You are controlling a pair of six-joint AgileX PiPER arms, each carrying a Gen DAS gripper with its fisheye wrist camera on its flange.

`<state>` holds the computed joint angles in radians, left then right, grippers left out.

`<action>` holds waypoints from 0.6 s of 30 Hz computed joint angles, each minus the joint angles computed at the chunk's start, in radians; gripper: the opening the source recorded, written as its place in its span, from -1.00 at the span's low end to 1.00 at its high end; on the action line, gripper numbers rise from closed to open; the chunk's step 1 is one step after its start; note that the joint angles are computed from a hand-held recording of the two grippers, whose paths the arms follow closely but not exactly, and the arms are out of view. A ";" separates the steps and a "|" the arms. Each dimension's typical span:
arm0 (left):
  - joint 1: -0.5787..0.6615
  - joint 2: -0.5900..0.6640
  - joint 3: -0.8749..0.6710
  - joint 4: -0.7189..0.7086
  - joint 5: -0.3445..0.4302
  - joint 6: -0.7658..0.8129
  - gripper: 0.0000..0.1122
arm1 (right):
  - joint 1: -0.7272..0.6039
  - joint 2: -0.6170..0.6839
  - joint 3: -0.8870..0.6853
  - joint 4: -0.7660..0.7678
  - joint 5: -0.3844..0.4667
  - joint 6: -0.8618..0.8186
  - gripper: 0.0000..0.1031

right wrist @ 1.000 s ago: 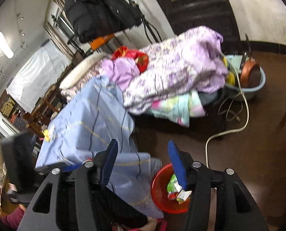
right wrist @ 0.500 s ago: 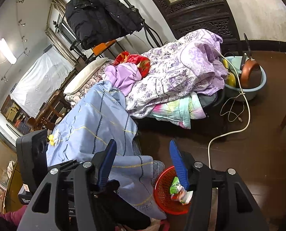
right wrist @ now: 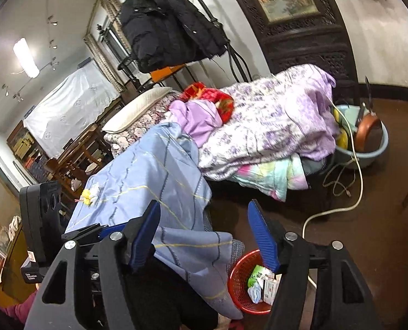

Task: Collect trash
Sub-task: 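Move both tools back over the remaining trash on the bed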

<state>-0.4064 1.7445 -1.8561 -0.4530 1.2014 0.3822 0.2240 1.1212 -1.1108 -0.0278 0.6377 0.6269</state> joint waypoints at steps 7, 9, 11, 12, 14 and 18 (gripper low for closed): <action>0.093 -0.111 0.053 -0.052 -0.025 0.041 0.48 | 0.179 0.023 -0.137 -0.247 0.082 0.196 0.39; 0.128 -0.133 0.061 -0.076 -0.025 0.057 0.49 | 0.231 0.035 -0.175 -0.311 0.108 0.241 0.42; 0.171 -0.160 0.069 -0.104 -0.022 0.075 0.50 | 0.290 0.053 -0.221 -0.376 0.143 0.284 0.43; 0.193 -0.171 0.072 -0.119 -0.019 0.085 0.51 | 0.327 0.066 -0.252 -0.412 0.164 0.305 0.44; 0.224 -0.185 0.070 -0.140 -0.010 0.096 0.51 | 0.378 0.086 -0.293 -0.460 0.197 0.336 0.46; 0.321 -0.226 0.082 -0.209 0.005 0.144 0.53 | 0.488 0.147 -0.410 -0.546 0.276 0.368 0.50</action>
<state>-0.0859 1.5190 -1.7737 -0.6625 1.2069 0.5266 0.7121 1.2683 -1.5203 -0.5743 0.9132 0.9952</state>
